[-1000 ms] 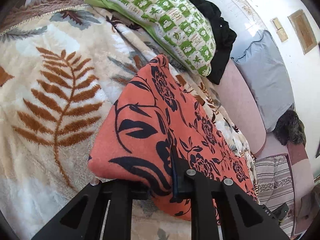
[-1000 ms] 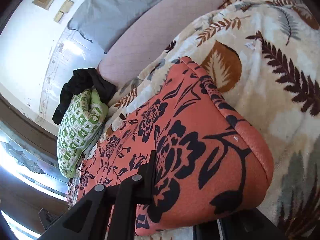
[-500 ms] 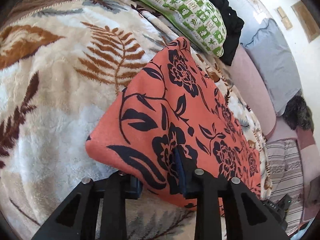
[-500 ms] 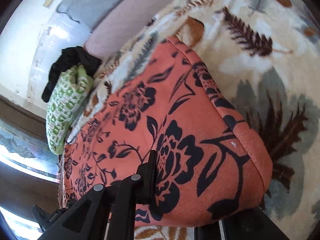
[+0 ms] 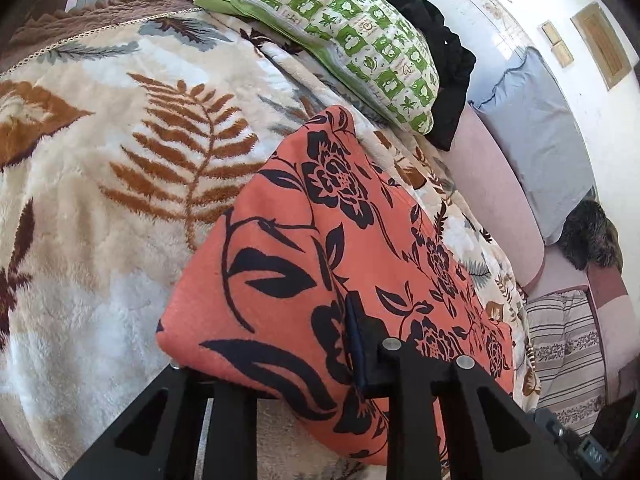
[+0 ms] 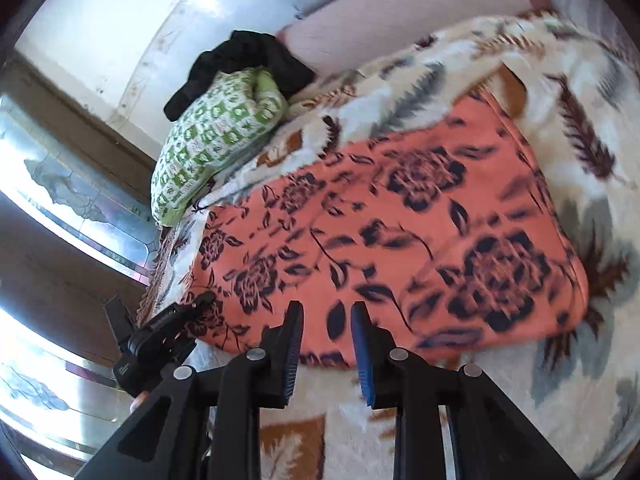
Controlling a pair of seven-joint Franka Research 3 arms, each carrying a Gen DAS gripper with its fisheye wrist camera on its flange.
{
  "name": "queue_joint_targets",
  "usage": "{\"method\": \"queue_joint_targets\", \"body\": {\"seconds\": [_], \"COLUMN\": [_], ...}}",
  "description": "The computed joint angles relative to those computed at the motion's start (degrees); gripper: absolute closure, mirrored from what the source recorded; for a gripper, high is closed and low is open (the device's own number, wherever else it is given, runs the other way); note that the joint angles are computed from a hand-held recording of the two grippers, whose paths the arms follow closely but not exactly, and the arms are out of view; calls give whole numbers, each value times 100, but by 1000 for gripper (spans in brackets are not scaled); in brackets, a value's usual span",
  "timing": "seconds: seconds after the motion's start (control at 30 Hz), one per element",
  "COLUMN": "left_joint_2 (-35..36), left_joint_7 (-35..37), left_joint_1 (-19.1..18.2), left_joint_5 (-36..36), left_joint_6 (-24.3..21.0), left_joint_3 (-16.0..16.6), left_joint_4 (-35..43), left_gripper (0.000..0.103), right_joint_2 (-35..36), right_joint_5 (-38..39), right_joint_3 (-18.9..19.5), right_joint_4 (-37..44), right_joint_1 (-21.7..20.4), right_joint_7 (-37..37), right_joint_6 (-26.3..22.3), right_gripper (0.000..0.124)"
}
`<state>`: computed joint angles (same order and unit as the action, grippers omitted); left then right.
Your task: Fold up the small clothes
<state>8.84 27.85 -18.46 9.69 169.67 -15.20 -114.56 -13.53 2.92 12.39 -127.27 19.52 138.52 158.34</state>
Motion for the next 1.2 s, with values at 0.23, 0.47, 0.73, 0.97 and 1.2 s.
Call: {"method": "queue_joint_targets", "body": {"seconds": [0.23, 0.47, 0.73, 0.97, 1.2], "left_joint_2": [209, 277, 570, 1222, 2279], "left_joint_7": [706, -269, 104, 1161, 2657], "left_joint_1": [164, -563, -898, -1449, -2362], "left_joint_5": [-463, 1636, 3185, 3622, 3445], "left_joint_6": [124, 2, -600, -1253, -2695], "left_joint_3": [-154, 619, 446, 226, 391], "left_joint_4": [106, 655, 1636, 2650, 3882], "left_gripper": [73, 85, 87, 87, 86], "right_joint_2": [1986, 2370, 1866, 1277, 1037], "right_joint_5": [-1438, -483, 2218, 4587, 8403], "right_joint_3": [-201, -489, -402, -587, -966], "right_joint_4": [1791, 1964, 1401, 888, 671], "right_joint_1": [67, 321, 50, -65, -151], "right_joint_7": [475, -469, -2400, -4437, -6927], "right_joint_6": [-474, -668, -285, -129, -323], "right_gripper": [110, 112, 107, 107, 38]}}
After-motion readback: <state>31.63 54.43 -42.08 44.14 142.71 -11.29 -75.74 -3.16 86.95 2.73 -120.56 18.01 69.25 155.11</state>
